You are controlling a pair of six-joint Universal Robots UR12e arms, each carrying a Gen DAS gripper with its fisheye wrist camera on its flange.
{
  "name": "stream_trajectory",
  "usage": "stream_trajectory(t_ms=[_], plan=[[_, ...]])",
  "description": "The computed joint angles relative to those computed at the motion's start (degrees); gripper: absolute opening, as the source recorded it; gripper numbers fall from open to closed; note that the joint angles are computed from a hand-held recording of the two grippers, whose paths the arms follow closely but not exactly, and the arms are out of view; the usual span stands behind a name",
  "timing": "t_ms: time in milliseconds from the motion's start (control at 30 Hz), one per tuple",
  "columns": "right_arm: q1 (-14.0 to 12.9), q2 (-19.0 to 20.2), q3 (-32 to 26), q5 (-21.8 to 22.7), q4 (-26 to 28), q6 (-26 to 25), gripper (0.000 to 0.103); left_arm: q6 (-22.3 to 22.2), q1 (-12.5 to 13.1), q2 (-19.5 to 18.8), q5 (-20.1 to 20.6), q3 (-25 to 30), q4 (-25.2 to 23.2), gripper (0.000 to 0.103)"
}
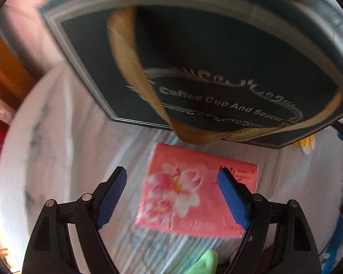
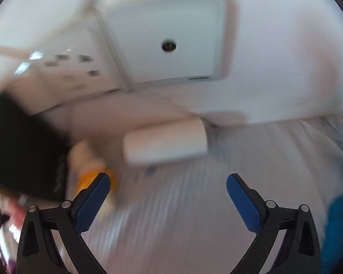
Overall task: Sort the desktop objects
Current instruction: 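Move both open tools back over the pile toward the wall socket, then grasp the small bear plush with the left tool while the right tool grasps the white paper roll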
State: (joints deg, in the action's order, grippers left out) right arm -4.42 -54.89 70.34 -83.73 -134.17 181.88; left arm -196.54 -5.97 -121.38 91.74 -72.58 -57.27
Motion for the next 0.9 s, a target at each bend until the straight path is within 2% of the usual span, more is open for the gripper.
stream_trajectory(t_ms=[67,100,167,200,233,267,300,333,433,467,567,633,700,767,800,833,867,900], plan=[[-0.09,1.31,-0.04,0.98,-3.65,0.21,0.103,0.65,0.13,-0.36,-1.25,-0.65,2.62,0.082],[0.42,2.24,-0.60,-0.47,-4.81,0.42,0.103,1.02,0.12,-0.48,-1.41,-0.76,3.68,0.082],[1.75,3.23,-0.80,-8.85,-9.44,-1.55,0.103,1.63,0.03,-0.65,-1.71,-0.63,3.64,0.083],[2.21,3.56,-1.46,-10.98,-8.31,-2.60,0.103,1.65,-0.06,-0.50,-1.45,-0.75,3.29,0.083],[2.26,3.80,-2.43,-10.72,-4.79,-4.92,0.098,1.81,-0.03,-0.18,-1.78,-1.01,2.90,0.083],[2.05,3.73,-2.66,-8.05,-0.71,-6.87,0.087,2.56,0.06,0.21,-2.74,-1.10,1.35,0.083],[1.61,2.96,-2.13,-4.81,0.98,-8.03,0.072,3.24,0.14,0.59,-3.61,-1.22,-0.08,0.084],[1.42,1.83,-0.64,-2.78,0.93,-9.13,0.065,4.27,0.07,1.20,-3.95,-1.51,-1.94,0.084],[1.69,-0.99,2.24,-1.83,3.09,-13.05,0.046,6.59,-0.28,2.93,-3.95,-2.68,-5.01,0.084],[1.70,-1.86,2.94,-1.17,4.34,-14.10,0.044,7.12,-0.47,3.33,-3.33,-2.78,-5.85,0.084],[1.22,-4.42,5.03,1.51,6.20,-14.68,0.044,5.54,-1.35,4.90,-1.32,-3.52,-5.63,0.083],[0.77,-6.09,6.78,2.64,3.20,-14.02,0.047,4.84,-2.23,5.98,-1.56,-4.46,-2.29,0.083],[0.28,-7.50,8.03,3.55,0.84,-12.84,0.052,5.95,-3.79,6.48,-1.67,-4.67,0.96,0.083],[-0.11,-8.48,8.65,4.25,1.24,-11.50,0.055,7.61,-5.27,5.88,-3.43,-3.43,2.44,0.083],[-0.15,-8.92,8.74,3.97,3.08,-10.90,0.066,7.80,-5.99,5.08,-4.02,-1.98,2.22,0.083],[-0.14,-9.20,8.94,3.86,4.69,-10.83,0.084,7.74,-6.81,3.51,-4.42,0.72,1.21,0.083],[-0.06,-9.47,9.44,3.69,5.46,-11.02,0.088,7.68,-7.67,2.23,-5.10,2.85,0.55,0.083],[0.06,-9.73,10.37,3.34,4.67,-12.44,0.087,7.71,-8.24,0.77,-5.24,5.19,-0.35,0.083]])
